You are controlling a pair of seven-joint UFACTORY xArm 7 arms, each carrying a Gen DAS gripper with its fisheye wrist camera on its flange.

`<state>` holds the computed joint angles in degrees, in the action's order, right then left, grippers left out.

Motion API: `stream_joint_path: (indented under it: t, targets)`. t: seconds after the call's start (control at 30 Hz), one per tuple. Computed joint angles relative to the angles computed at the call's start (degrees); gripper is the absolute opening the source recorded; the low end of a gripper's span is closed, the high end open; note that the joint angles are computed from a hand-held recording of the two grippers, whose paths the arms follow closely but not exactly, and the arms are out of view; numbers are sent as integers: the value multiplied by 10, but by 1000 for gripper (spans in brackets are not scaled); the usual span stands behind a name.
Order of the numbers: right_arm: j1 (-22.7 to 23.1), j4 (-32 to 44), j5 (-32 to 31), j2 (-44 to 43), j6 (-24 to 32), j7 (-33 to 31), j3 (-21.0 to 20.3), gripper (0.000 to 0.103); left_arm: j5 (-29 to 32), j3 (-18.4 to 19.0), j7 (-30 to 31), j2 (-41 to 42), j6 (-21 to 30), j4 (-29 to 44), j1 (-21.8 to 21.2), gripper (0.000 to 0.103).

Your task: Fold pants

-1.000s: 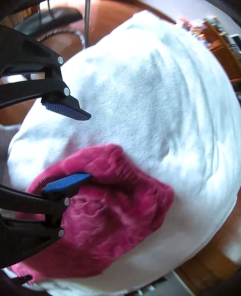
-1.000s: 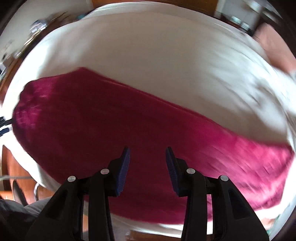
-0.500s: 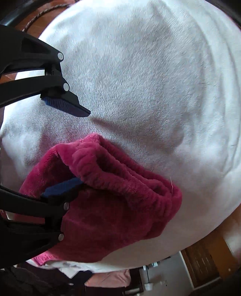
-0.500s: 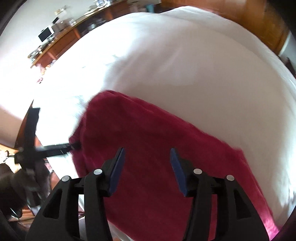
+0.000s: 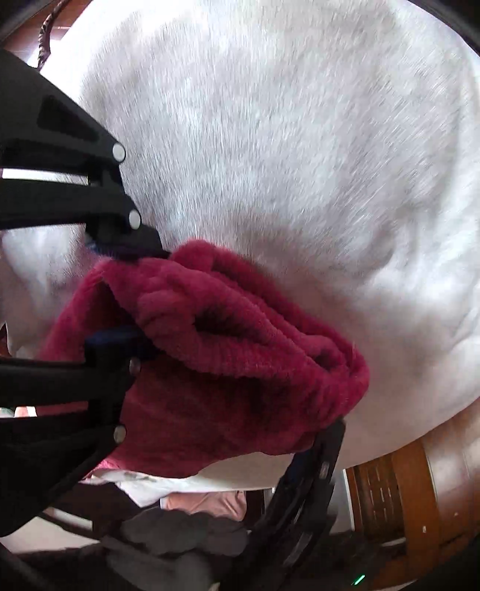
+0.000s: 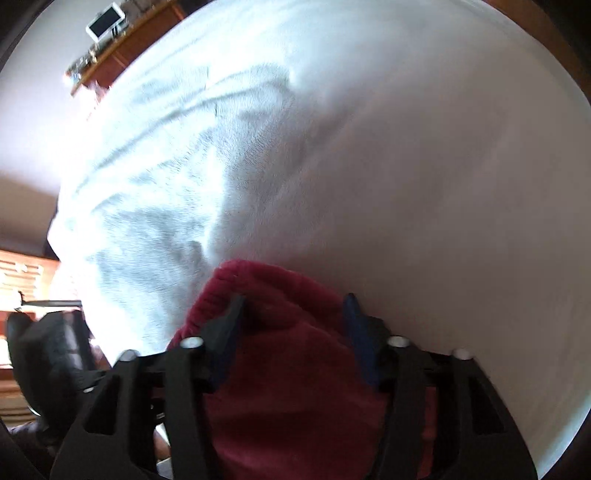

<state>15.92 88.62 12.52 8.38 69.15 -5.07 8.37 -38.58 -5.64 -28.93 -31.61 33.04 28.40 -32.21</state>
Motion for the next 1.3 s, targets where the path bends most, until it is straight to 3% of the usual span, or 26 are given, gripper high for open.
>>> stream_joint_path:
  t: [0.13,0.2,0.3,0.37,0.5,0.73,0.9,1.03,1.1,1.3]
  targets:
    - [26,-5,-76,9,-33,45,3,50,93,-32,-58,-45,64,-1,43,22]
    - [33,-5,-92,13,-38,61,5,50,99,-22,-58,-58,73,-14,41,22]
    - [31,-39,-86,-18,-67,63,5,50,100,-6,-38,-48,84,-13,36,27]
    - [21,-86,-66,-74,-93,64,0,50,113,-9,-37,-38,95,-5,43,37]
    - [0,-169,-36,-176,-112,68,-15,51,128,-9,-33,-46,132,14,55,38]
    - [-61,-329,-21,-356,-63,104,-64,51,273,-83,-62,-1,213,127,89,41]
    - [-109,-382,-39,-404,-47,132,-83,51,392,-133,-94,66,235,226,107,47]
    - [-134,-397,-49,-381,-69,134,-96,51,447,-160,-114,115,237,281,108,47]
    - [-139,-393,-45,-359,-81,134,-98,51,444,-147,-104,124,233,286,79,47]
    - [-134,-384,-24,-367,-94,113,-124,51,458,-170,-107,196,255,331,24,47]
